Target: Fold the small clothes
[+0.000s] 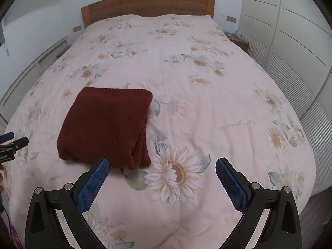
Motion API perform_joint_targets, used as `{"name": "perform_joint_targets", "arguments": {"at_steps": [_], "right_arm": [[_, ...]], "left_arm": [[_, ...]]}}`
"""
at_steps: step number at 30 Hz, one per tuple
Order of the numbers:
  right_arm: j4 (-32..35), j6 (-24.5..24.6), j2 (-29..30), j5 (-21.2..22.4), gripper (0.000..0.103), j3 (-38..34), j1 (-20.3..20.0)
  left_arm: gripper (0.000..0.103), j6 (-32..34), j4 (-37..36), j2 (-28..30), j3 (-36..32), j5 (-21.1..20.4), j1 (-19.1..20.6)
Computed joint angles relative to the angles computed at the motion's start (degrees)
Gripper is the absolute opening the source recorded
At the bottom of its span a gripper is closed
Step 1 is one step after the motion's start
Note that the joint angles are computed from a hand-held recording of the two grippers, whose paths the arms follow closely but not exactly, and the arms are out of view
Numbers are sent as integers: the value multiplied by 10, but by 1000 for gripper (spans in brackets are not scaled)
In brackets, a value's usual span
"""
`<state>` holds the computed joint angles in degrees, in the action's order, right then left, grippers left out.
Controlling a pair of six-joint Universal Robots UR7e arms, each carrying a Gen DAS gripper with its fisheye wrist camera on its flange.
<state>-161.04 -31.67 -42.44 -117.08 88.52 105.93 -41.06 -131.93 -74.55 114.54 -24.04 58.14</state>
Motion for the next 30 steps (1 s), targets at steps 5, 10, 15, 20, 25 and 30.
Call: {"name": "perform_joint_targets", "arguments": {"at_steps": [5,10,15,20,25,30], "right_arm": [[0,0,-2,-5,102,3,-1],[3,2,-3,-5,102,4,-1],[6,3,-4,-7,102,4,0],[9,0,-5,-9,102,4,0],[7,-2,-7,-11,102,7,1],[6,-5,-8,-10,102,9,1]], "left_arm": [[102,-18,18,1,0,2,1],[102,-24,32,-1,3,5,1],[102,-31,45,-5,6,8,1],[102,-30,45,-7,10,9,-1],[102,-30,46,-8,11,10,0],[102,-31,53,-10,11,9,0]]}}
